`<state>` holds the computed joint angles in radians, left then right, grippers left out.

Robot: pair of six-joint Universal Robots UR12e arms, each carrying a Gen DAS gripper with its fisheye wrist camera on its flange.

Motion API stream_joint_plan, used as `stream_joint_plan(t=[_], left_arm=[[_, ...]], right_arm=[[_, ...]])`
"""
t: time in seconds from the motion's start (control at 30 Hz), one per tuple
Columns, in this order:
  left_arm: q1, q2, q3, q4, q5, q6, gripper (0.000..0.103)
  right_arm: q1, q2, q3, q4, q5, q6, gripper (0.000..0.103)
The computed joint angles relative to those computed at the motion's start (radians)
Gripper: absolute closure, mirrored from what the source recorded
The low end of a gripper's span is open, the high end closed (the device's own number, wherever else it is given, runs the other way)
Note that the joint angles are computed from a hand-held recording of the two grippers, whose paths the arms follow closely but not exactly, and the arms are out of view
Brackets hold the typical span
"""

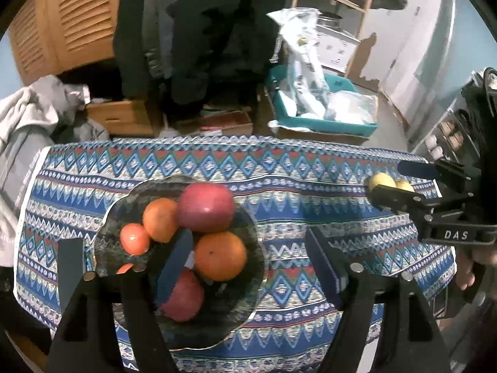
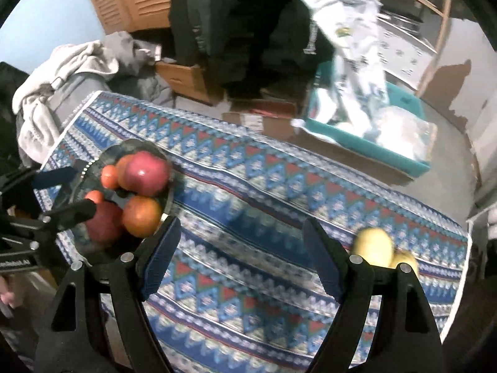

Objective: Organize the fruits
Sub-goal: 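Withdraw both open tools from the bowl toward the two remaining fruits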

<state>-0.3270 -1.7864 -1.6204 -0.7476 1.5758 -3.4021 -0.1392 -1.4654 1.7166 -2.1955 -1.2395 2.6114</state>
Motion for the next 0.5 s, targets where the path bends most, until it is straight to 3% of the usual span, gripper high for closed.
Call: stream_joint_plan(t=[0.5], left_arm=[[-0.085,-0.084,0.102,-0.051,0.031,0.084,0.025]], right_arm=[[-0.122,-0.009,0.040,-0.055,-0.111,-0.058,0.022]])
